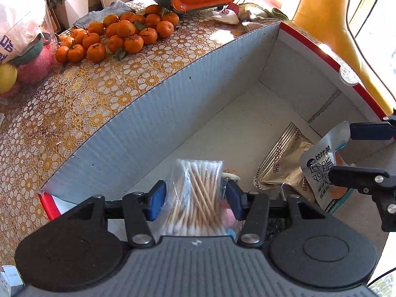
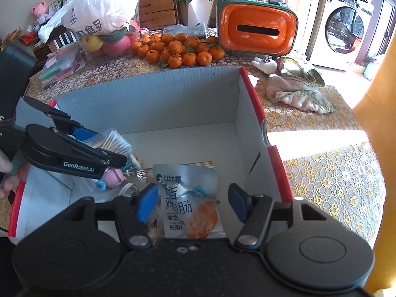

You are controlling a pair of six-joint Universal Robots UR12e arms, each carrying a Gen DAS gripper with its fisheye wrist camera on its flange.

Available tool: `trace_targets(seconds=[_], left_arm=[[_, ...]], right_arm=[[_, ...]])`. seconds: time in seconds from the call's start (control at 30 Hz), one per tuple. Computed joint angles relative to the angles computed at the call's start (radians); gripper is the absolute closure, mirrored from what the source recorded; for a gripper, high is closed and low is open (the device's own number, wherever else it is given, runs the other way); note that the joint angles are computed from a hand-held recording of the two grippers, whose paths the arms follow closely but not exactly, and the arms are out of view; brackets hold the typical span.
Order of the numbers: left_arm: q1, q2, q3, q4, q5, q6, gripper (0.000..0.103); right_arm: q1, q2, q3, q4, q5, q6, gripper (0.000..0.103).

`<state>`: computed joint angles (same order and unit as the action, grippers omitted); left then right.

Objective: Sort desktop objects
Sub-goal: 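Open right tool to drop sausage packet while left tool releases swab bag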

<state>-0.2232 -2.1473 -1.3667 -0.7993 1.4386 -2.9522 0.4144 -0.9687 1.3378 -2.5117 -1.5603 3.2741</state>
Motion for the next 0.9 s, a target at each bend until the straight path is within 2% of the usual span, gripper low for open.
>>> trace_targets(seconds=[0.3,0.43,0.9], left_arm=[[0.007,0.031,-0.033,0.036,-0.045,-0.012,0.043],[0.006,0.052,-0.056,0.052,-0.040,-0.002,0.043],[0.020,0.136,-0.151,0.124,-0.077,0.014,0.043]], right_arm=[[0.008,-0.018,0.011,0.025,0.007,-0.020,0.040],[0.014,-0.027,0.016,0.031,0.014,-0.036,0.040],[0.034,-0.061,0.047,0.003,0.031,-0.044,0.039]])
